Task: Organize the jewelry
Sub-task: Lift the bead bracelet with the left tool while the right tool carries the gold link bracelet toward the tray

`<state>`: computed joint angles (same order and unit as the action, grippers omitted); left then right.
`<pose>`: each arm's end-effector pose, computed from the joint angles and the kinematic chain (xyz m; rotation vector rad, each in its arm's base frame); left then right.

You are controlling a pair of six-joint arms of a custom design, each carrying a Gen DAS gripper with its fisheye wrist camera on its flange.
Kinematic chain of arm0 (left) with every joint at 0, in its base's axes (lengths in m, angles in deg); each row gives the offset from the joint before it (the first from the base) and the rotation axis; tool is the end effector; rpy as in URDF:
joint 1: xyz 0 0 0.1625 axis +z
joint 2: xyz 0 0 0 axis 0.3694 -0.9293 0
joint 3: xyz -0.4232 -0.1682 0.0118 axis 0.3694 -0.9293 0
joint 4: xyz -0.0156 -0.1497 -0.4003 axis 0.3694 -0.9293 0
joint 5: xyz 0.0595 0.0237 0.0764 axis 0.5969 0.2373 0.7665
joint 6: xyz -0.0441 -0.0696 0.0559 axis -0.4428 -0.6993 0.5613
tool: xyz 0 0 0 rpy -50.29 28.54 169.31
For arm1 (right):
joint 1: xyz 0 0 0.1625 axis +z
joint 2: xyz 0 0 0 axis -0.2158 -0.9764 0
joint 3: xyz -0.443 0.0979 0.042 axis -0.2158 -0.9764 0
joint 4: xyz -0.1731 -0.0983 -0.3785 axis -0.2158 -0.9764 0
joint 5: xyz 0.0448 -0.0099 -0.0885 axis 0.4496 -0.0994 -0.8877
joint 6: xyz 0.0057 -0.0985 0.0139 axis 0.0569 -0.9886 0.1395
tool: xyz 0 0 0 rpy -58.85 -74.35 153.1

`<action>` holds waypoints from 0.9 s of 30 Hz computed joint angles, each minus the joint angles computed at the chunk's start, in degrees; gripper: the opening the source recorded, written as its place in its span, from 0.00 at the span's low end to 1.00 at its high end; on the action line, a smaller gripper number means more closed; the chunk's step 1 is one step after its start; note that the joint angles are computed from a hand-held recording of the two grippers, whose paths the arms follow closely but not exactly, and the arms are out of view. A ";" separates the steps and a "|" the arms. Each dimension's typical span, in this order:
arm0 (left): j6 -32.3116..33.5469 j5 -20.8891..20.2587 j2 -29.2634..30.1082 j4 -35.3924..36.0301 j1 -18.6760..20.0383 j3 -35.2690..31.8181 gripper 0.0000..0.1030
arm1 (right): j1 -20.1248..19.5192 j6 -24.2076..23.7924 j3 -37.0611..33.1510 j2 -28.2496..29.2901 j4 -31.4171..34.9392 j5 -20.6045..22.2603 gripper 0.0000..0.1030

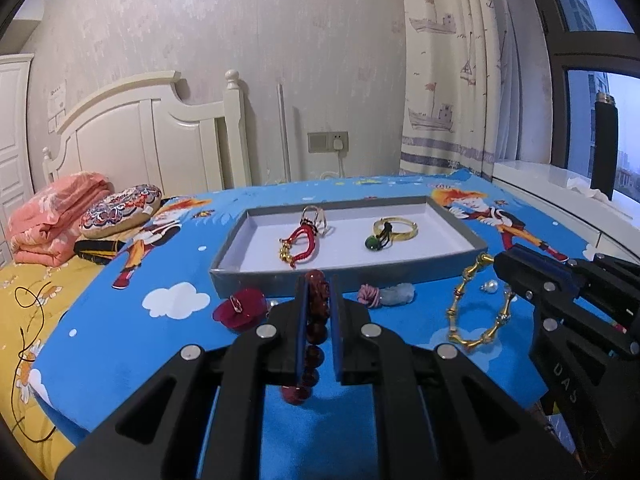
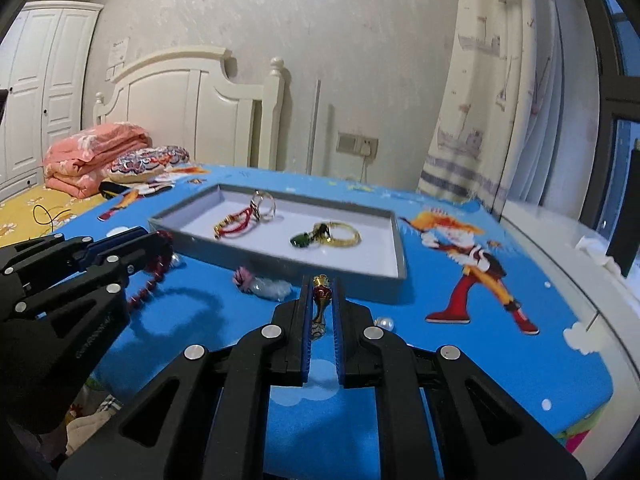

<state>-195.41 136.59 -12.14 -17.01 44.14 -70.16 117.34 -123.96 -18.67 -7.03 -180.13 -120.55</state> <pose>-0.2069 -0.8464 0.1468 1.2715 2.2198 -1.1074 0.2655 -0.7692 0.0806 0.2243 -1.7450 1.3108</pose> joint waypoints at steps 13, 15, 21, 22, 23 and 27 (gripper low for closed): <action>-0.55 1.44 -9.25 -9.77 -0.49 16.66 0.10 | 1.38 -3.20 0.37 -0.41 -3.89 0.35 0.09; -0.66 1.61 -9.43 -9.73 -0.49 16.77 0.10 | 1.44 -3.39 0.29 -0.34 -3.97 0.46 0.09; -1.15 1.20 -8.34 -8.07 -0.52 14.31 0.10 | 1.43 -3.54 -0.04 -0.31 -4.05 0.53 0.09; -1.27 1.14 -7.81 -7.43 -0.50 13.19 0.10 | 1.40 -3.60 -0.21 -0.30 -3.97 0.60 0.09; -1.37 1.06 -7.09 -6.52 -0.52 11.73 0.10 | 1.39 -3.66 -0.54 -0.18 -3.81 0.61 0.09; -0.98 0.78 -2.99 -2.13 -0.66 3.57 0.10 | 1.29 -4.73 -2.20 0.26 -3.29 0.97 0.09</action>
